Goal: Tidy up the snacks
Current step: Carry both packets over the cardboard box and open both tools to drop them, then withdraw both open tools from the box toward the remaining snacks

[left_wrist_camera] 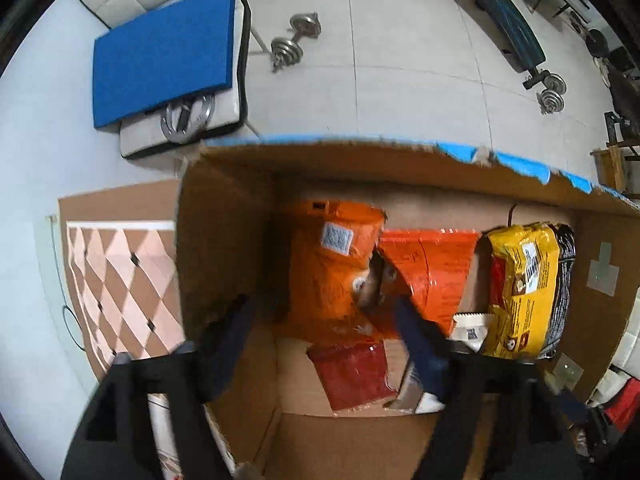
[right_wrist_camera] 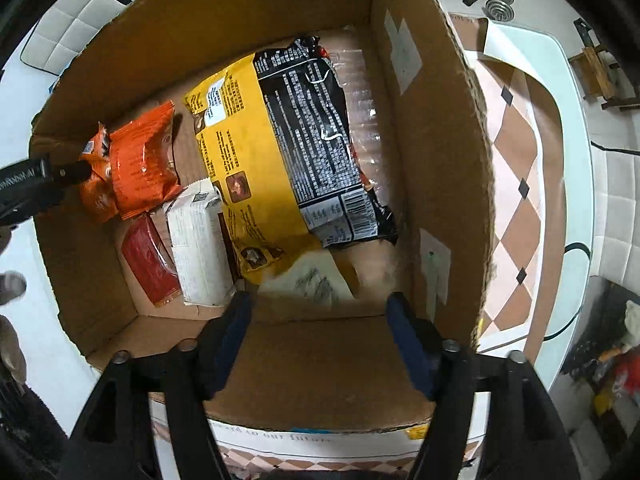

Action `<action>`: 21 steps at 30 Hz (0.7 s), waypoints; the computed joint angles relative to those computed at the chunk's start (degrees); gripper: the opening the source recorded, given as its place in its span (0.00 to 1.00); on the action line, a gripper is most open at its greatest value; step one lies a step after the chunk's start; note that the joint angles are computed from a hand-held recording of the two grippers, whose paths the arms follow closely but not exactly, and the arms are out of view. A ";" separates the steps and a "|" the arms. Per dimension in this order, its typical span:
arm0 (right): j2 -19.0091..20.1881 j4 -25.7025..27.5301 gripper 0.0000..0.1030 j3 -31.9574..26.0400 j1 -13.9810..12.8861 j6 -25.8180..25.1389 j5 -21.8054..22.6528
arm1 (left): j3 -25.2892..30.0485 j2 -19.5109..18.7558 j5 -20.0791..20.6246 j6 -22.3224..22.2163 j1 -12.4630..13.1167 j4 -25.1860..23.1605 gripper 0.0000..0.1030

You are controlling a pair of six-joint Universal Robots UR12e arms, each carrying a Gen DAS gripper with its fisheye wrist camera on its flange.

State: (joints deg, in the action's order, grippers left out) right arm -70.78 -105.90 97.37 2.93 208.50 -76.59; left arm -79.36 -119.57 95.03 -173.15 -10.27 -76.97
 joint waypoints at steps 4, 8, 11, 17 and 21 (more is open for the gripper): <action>-0.41 -0.82 0.87 0.22 -0.08 0.08 -0.20 | -0.52 0.78 -1.67 0.06 0.19 -0.08 0.79; -0.55 -0.73 0.88 -0.30 0.54 -0.82 -1.95 | -1.73 1.84 -3.61 0.05 0.62 0.08 0.82; -0.87 -0.75 0.88 -0.44 1.02 -1.61 -2.59 | -3.30 3.26 -5.23 0.27 0.95 0.28 0.82; -2.90 -3.85 0.89 0.81 2.77 -3.64 -5.75 | -9.08 8.32 -8.48 0.72 1.59 4.59 0.82; -4.59 -7.48 0.89 2.35 3.90 -4.29 -7.29 | -14.25 12.61 -9.08 2.35 1.67 9.52 0.82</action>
State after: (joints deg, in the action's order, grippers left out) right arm -75.37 -113.38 99.72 6.83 204.21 -83.88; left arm -93.61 -106.96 85.96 -170.80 -8.60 -67.46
